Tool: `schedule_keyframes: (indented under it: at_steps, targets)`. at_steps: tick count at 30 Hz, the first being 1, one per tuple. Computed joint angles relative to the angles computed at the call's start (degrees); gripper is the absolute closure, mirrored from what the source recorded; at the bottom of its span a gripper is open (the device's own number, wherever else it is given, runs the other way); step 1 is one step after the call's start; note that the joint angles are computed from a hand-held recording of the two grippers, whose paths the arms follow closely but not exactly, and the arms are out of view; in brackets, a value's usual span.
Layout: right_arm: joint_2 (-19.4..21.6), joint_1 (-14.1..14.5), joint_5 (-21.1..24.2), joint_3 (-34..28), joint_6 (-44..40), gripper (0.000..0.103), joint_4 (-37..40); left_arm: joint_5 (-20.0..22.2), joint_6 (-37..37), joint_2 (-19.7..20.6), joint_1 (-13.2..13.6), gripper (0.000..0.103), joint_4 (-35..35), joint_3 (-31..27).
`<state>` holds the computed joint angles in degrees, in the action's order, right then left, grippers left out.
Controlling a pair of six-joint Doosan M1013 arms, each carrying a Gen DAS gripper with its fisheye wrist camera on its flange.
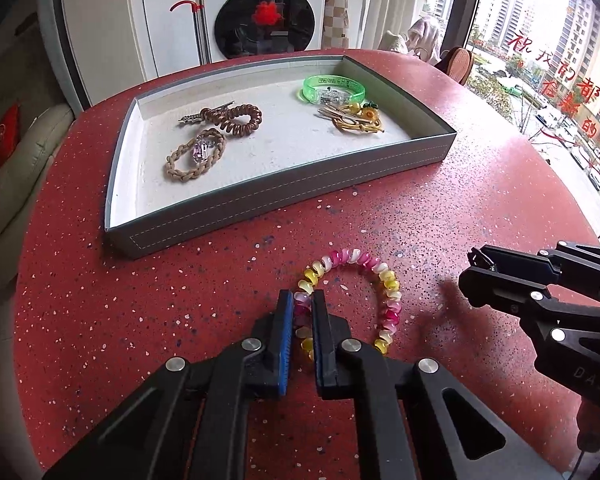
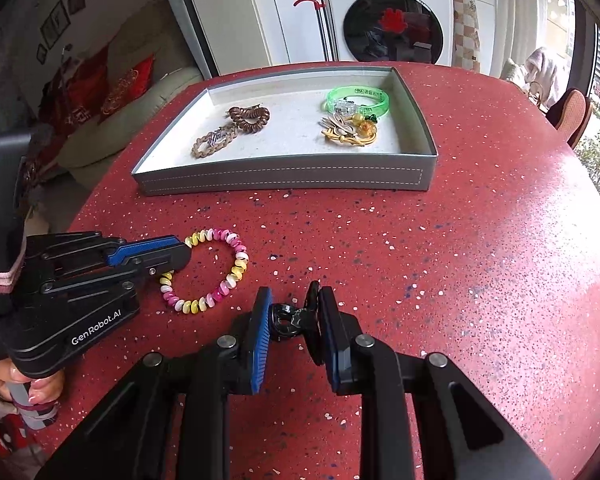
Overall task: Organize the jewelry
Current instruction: 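Carry the beaded bracelet and black claw clip over the tray with both tools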
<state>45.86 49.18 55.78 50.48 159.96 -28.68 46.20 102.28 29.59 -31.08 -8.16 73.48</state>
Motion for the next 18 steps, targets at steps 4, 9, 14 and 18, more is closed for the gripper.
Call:
schedule_keyframes:
  at_steps: [4,9,14,18]
  targets:
    - [-0.6,0.0,-0.8,1.0,1.5,0.077,-0.3,-0.7,1.1,-0.6,0.5,0.075,-2.7,0.3]
    - [-1.2,0.0,-1.3,1.7,3.1,0.077,-0.5,-1.4,1.7,-1.2,1.3,0.075,-4.9,0.7]
    - [-1.3,0.1,-1.3,1.7,3.8,0.077,-0.5,-2.0,2.1,-1.7,2.2,0.075,-7.2,0.9]
    - [-1.2,0.0,-1.1,1.2,3.7,0.077,-0.2,-2.8,2.2,-2.1,2.7,0.075,-8.0,1.2]
